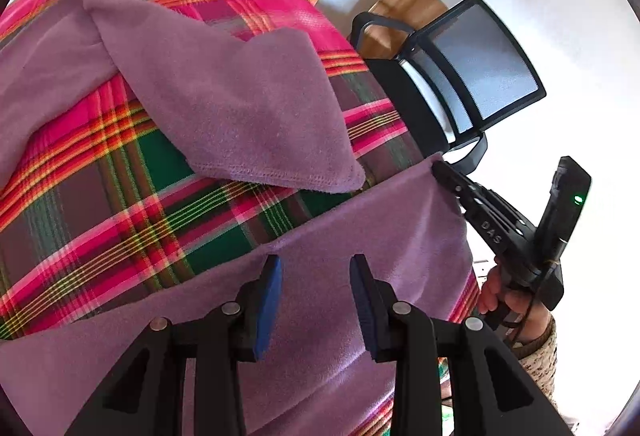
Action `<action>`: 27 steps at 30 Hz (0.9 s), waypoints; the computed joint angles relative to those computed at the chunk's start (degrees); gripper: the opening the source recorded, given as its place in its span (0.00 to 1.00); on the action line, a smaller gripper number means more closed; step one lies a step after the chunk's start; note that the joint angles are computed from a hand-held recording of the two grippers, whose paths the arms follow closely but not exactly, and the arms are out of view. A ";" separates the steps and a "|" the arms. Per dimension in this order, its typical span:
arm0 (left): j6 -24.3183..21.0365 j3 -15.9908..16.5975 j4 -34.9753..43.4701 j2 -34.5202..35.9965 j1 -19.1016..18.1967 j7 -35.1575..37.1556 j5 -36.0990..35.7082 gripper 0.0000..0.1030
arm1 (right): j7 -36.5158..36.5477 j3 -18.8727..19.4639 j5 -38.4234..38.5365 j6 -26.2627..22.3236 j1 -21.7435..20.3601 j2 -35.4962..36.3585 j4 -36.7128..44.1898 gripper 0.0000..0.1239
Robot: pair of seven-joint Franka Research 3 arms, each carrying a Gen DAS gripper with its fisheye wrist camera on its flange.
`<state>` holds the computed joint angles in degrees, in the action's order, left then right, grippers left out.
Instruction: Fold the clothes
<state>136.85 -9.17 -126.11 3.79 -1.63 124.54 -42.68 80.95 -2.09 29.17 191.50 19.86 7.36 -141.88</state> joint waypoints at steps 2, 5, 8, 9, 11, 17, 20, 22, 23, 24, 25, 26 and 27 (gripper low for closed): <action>-0.25 0.52 -1.68 -2.10 0.55 2.08 -1.07 0.34 | -2.15 -7.03 4.04 -1.01 7.60 -0.15 0.43 0.10; 0.02 1.98 -4.73 -5.57 0.92 4.46 -1.91 0.34 | -3.92 -9.03 7.34 0.75 10.85 -2.05 -1.40 0.11; 0.99 4.26 -9.38 -10.24 1.26 6.33 -1.93 0.34 | -4.77 -7.64 9.04 3.93 11.42 -4.74 -4.39 0.17; 1.21 5.14 -10.98 -11.86 1.35 7.00 -1.79 0.34 | 0.69 -5.52 2.52 4.81 8.70 -6.04 -6.44 0.18; 2.58 6.92 -15.00 -15.76 1.58 8.24 -0.76 0.34 | 9.99 -4.75 -9.52 6.30 6.94 -8.54 -10.05 0.19; 4.45 12.18 -25.80 -25.61 3.08 8.90 6.33 0.34 | 18.89 -2.61 -28.88 9.92 8.38 -12.57 -15.53 0.21; 6.89 13.91 -31.15 -30.12 3.72 7.55 10.34 0.34 | 16.08 1.98 -30.71 11.09 8.09 -12.71 -16.23 0.21; 7.96 15.10 -34.12 -32.74 4.14 6.99 13.33 0.34 | 6.82 9.23 -22.56 12.56 6.93 -12.36 -16.53 0.21; 9.02 15.49 -35.53 -34.03 4.24 6.64 14.70 0.34 | 0.54 12.91 -15.96 12.85 6.57 -12.09 -16.27 0.21; 10.22 15.77 -36.98 -35.35 4.42 6.25 16.17 0.34 | -4.00 15.10 -11.58 13.12 6.87 -11.81 -16.04 0.21; 11.90 15.74 -38.64 -36.75 4.72 5.76 17.85 0.34 | -7.87 16.58 -8.33 13.01 7.48 -11.58 -15.74 0.21; 13.34 15.75 -40.17 -38.08 5.04 5.20 19.49 0.34 | -9.87 16.81 -8.03 11.76 8.31 -11.61 -15.49 0.21; 13.91 16.11 -41.20 -39.13 5.22 4.61 20.81 0.34 | -13.01 17.65 -6.27 10.64 8.89 -11.52 -15.07 0.21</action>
